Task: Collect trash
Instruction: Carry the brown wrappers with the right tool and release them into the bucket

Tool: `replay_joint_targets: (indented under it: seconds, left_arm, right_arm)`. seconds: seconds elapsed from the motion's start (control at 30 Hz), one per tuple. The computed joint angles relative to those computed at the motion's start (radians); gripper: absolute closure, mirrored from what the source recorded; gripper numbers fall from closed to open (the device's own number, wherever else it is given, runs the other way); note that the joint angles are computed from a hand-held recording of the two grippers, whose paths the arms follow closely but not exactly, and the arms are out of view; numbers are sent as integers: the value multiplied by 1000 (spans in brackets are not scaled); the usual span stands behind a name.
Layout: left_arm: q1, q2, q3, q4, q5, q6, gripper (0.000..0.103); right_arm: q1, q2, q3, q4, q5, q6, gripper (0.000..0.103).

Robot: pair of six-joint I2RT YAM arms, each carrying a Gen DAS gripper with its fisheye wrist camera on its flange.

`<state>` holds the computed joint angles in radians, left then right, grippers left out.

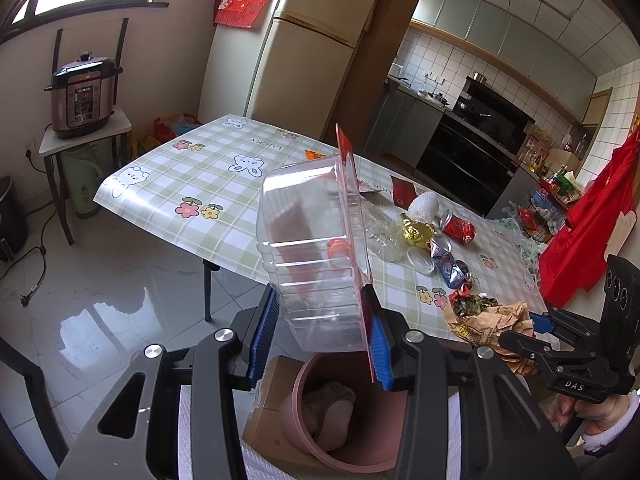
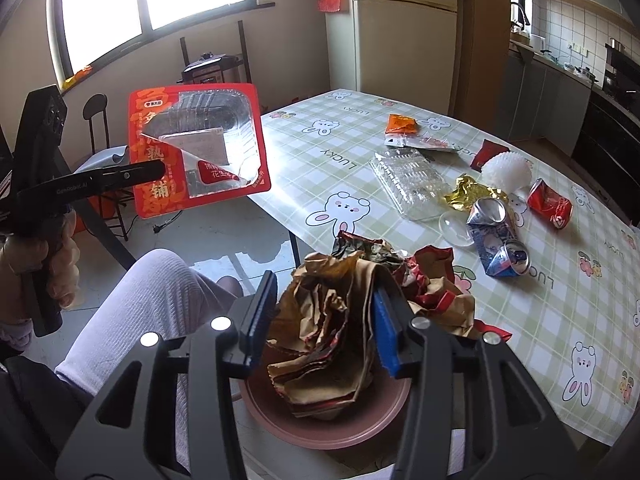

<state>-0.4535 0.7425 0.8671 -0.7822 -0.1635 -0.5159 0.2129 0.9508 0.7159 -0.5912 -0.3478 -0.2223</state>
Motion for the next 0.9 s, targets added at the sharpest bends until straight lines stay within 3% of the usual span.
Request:
replay_joint_targets:
  seconds: [0.1,0.23,0.47,0.77,0.9]
  left_arm:
    - [7,3,1,2,6,5,62]
    - [4,1,-3,4,6,5,62]
    - [12,-1,-4,7,12,11,62]
    - [29,-4,-2,5,28,22,62]
    - [34,-4,-1,5,34,24,62]
  right_arm:
    - [30,17,9,-20,2,-8,56]
    - [66,29,13,-39,27,-5,41]
    - [57,29,20,-49,19,-2,39]
    - [48,76,55,-108,-90,-8,37]
    - [45,130,61,-133,-116,-6,25]
